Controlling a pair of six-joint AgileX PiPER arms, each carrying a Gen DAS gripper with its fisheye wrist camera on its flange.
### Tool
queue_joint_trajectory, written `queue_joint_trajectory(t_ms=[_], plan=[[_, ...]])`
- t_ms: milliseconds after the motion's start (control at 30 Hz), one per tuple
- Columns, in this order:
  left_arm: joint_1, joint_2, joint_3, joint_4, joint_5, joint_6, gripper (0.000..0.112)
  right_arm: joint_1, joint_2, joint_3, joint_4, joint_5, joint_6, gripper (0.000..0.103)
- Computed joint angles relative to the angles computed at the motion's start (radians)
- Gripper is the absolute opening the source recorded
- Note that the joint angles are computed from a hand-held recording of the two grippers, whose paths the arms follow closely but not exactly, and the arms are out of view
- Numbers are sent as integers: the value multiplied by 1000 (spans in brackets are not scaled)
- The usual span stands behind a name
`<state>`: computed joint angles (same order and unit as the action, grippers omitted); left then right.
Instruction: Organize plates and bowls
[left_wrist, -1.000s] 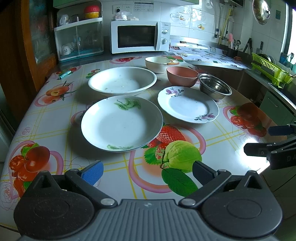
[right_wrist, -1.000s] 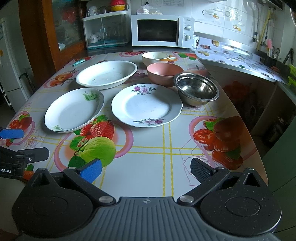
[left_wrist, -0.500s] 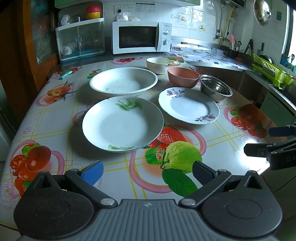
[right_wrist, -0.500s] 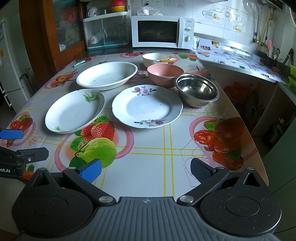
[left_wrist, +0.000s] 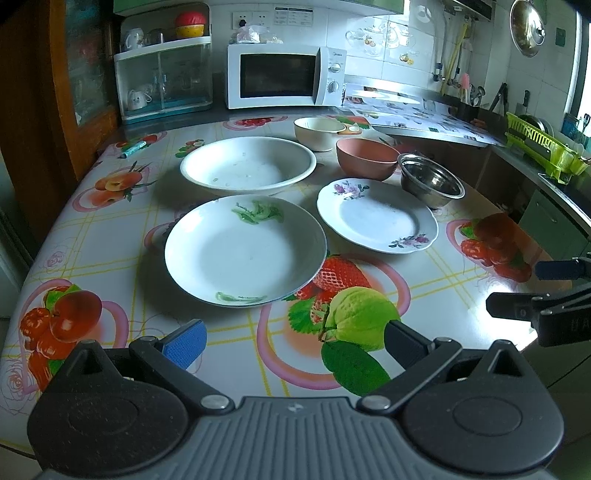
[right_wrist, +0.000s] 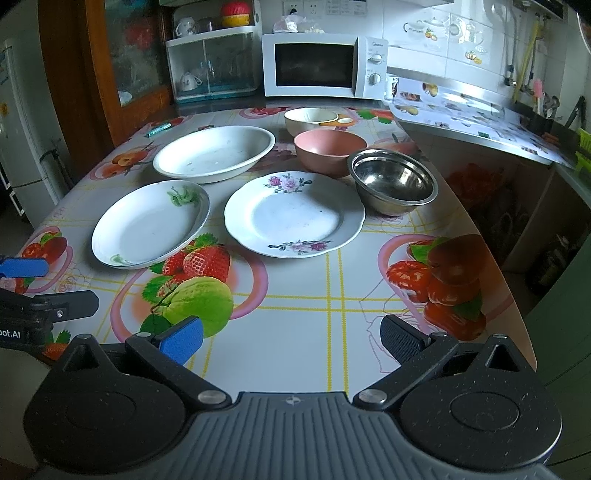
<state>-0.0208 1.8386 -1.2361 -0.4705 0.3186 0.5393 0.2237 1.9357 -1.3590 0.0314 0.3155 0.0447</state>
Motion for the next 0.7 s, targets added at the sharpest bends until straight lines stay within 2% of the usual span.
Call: queue_joint_trajectory(t_ms=[700], plan=[[18, 21, -48, -34, 34, 5, 103, -6, 12, -17, 93, -11, -84, 103]])
